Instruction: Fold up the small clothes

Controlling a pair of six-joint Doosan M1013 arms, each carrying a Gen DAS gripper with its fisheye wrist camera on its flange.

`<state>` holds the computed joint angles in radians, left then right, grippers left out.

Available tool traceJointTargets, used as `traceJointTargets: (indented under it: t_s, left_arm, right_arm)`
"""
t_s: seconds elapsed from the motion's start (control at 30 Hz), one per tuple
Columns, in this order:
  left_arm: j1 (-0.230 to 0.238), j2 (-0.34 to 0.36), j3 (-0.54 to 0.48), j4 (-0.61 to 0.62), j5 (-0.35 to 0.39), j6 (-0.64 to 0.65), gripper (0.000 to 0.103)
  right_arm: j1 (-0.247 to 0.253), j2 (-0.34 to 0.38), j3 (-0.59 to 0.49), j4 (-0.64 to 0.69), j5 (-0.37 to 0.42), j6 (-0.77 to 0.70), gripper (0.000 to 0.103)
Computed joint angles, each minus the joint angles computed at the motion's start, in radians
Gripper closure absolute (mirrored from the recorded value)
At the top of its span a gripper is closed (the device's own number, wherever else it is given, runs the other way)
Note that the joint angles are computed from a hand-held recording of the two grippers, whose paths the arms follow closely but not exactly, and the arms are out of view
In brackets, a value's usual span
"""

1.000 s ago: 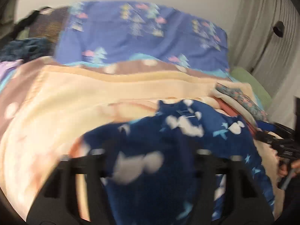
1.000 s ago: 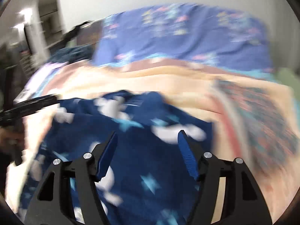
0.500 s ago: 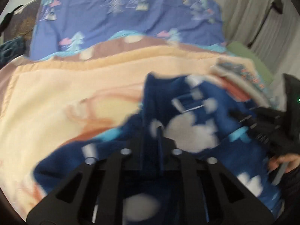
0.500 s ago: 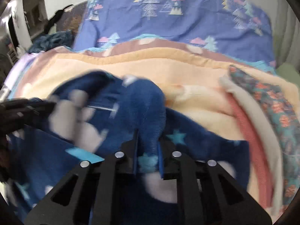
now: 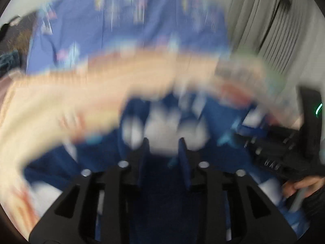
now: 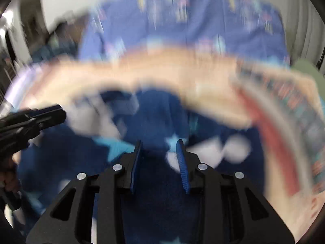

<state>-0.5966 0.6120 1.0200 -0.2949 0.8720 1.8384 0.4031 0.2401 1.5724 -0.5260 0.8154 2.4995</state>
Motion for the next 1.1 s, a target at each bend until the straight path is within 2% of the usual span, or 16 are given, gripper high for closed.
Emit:
traceJointTargets:
  t_s: [0.07, 0.13, 0.2, 0.23, 0.3, 0.33, 0.4, 0.47, 0.57, 0.63, 0.77, 0.87, 0.97, 1.1]
  left_arm:
    - [-0.011, -0.012, 0.037, 0.035, -0.068, -0.006, 0.070]
    - [-0.016, -0.024, 0.036, 0.071, -0.065, -0.043, 0.070]
    - [-0.020, -0.072, 0.084, 0.114, -0.095, -0.076, 0.055]
    - [-0.018, -0.108, 0.128, 0.112, -0.133, -0.067, 0.040]
    - [0.004, -0.205, 0.263, -0.033, -0.239, 0.088, 0.036]
    - [0.015, -0.244, 0.318, -0.083, -0.254, 0.143, 0.033]
    - [0.030, -0.298, 0.396, -0.088, -0.275, 0.161, 0.031]
    - [0.045, -0.351, 0.474, -0.090, -0.271, 0.156, 0.029]
    - [0.065, -0.409, 0.567, -0.054, -0.254, 0.075, 0.028]
    - [0.085, -0.444, 0.621, -0.087, -0.256, 0.078, 0.027]
    - [0.118, -0.496, 0.696, -0.159, -0.259, 0.078, 0.027]
    - [0.120, -0.535, 0.736, -0.146, -0.267, 0.073, 0.026]
    - [0.120, -0.563, 0.755, -0.117, -0.241, 0.074, 0.024]
    - [0.133, -0.603, 0.808, -0.166, -0.200, 0.189, 0.024]
  right_arm:
    - [0.023, 0.006, -0.013, -0.082, 0.043, 0.032, 0.064]
    - [0.038, -0.011, 0.000, -0.132, 0.047, 0.065, 0.063]
    - [0.057, -0.063, 0.039, -0.166, 0.032, 0.100, 0.063]
    - [0.065, -0.091, 0.064, -0.168, 0.007, 0.109, 0.060]
    - [0.087, -0.165, 0.136, -0.163, -0.074, 0.106, 0.053]
    - [0.106, -0.195, 0.165, -0.163, -0.084, 0.099, 0.050]
    - [0.154, -0.235, 0.203, -0.176, -0.049, 0.089, 0.047]
    - [0.202, -0.273, 0.249, -0.186, 0.008, 0.105, 0.045]
    - [0.261, -0.322, 0.301, -0.192, 0.098, 0.218, 0.041]
    - [0.289, -0.352, 0.329, -0.190, 0.130, 0.316, 0.041]
    - [0.328, -0.420, 0.394, -0.157, 0.139, 0.475, 0.041]
    - [0.362, -0.438, 0.405, -0.144, 0.216, 0.561, 0.041]
    - [0.376, -0.469, 0.432, -0.097, 0.199, 0.608, 0.041]
    - [0.441, -0.513, 0.477, -0.109, 0.176, 0.679, 0.041]
